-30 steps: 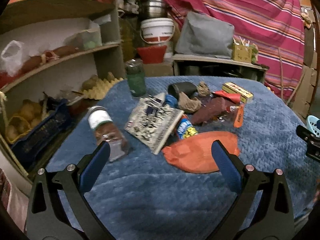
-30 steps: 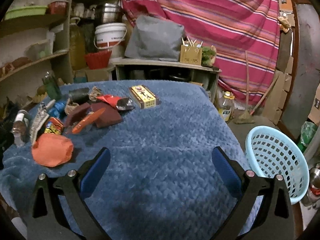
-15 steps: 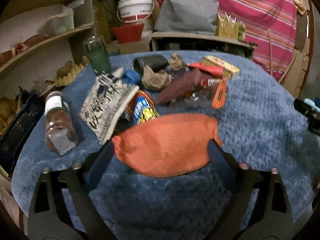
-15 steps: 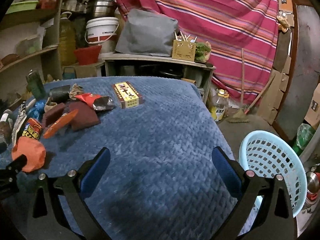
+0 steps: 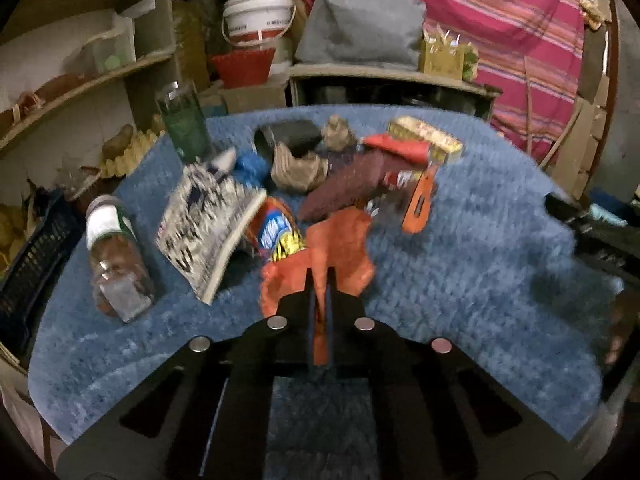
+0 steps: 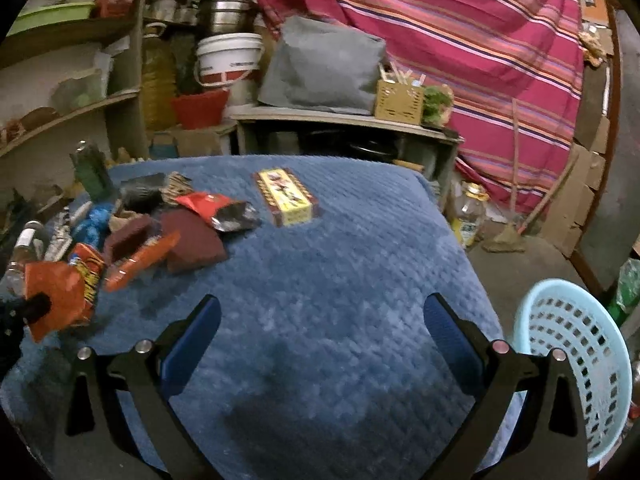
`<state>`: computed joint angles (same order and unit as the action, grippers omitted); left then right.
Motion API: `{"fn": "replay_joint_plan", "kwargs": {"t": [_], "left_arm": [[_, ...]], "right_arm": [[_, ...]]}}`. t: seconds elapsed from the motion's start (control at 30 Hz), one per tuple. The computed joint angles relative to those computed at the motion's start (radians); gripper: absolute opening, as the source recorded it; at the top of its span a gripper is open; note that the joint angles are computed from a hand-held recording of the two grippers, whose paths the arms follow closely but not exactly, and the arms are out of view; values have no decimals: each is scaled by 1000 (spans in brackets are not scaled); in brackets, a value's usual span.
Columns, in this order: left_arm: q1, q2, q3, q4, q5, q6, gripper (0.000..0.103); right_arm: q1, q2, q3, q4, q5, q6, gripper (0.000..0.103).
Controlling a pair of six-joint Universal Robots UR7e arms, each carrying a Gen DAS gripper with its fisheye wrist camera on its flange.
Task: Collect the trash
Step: 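Reach the left tool to the orange cloth and grasp it, then grasp the orange-and-silver snack wrapper with the right tool while the left tool holds the cloth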
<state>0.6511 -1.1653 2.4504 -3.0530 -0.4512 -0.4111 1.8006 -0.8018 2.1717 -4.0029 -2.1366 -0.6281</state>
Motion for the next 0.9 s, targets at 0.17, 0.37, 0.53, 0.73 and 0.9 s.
{"fn": "replay_joint_plan", "kwargs": {"t": [0.17, 0.37, 0.53, 0.73, 0.9], "left_arm": [[-56, -19, 11, -84, 69, 116, 2], [-8, 12, -43, -237, 96, 295, 2], [66, 1, -77, -282, 75, 344, 2], [129, -50, -69, -264, 47, 305, 2], [150, -66, -70, -261, 21, 296, 2]], "right_arm": [[30, 32, -37, 26, 21, -17, 99], [55, 37, -91, 147, 50, 48, 99], [80, 72, -163, 303, 38, 123, 81], [88, 106, -222, 458, 55, 214, 75], [83, 132, -268, 584, 62, 269, 38]]}}
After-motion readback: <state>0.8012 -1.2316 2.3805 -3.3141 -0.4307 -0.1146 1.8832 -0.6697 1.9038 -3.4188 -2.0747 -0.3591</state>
